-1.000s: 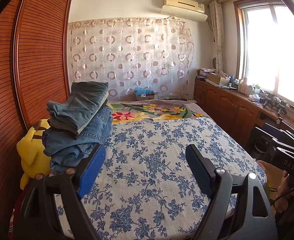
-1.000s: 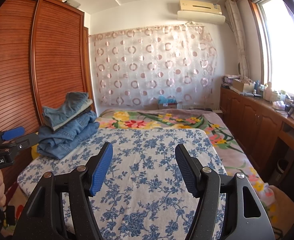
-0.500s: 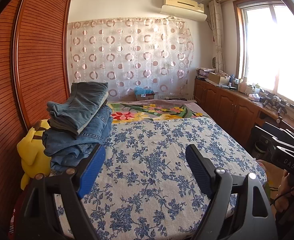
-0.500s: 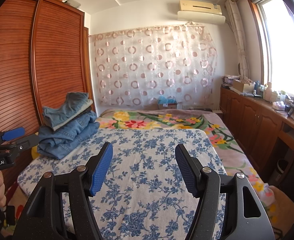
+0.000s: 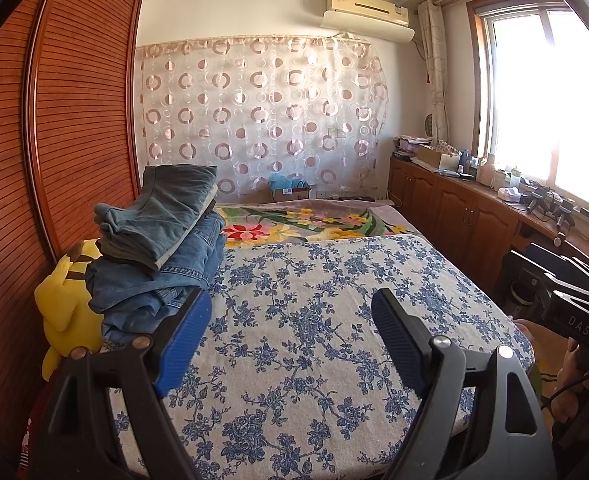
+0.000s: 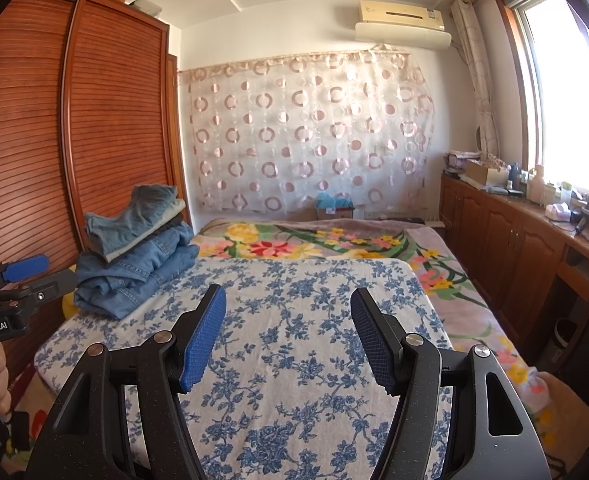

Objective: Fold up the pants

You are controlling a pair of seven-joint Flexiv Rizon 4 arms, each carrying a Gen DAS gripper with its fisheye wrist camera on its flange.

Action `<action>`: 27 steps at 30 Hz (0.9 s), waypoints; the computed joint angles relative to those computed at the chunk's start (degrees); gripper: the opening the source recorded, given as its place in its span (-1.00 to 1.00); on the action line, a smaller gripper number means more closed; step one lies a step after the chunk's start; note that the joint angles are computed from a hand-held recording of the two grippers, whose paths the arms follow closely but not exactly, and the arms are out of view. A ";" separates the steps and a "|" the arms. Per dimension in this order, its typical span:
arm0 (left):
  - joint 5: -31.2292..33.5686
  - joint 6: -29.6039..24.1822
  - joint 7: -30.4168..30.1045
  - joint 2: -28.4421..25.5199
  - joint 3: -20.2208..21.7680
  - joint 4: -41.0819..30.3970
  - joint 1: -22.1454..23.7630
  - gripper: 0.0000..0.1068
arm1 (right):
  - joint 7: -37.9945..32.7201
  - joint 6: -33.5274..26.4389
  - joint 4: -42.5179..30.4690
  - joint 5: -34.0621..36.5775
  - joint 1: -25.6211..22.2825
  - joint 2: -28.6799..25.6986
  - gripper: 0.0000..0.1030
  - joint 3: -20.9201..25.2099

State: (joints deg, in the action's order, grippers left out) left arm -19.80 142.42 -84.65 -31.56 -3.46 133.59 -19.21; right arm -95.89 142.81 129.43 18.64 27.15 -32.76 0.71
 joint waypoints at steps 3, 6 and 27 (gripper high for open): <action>0.04 -0.11 0.03 -0.02 0.02 -0.08 0.01 0.55 | -0.02 0.04 0.01 -0.05 -0.06 -0.02 0.29 0.03; 0.18 -0.12 0.05 0.07 0.04 -0.01 0.05 0.55 | -0.01 0.04 0.00 -0.09 -0.10 -0.03 0.29 0.06; -0.58 -0.90 0.73 0.93 0.11 0.04 -0.58 0.55 | 0.00 0.09 0.01 -0.15 -0.15 -0.07 0.29 0.11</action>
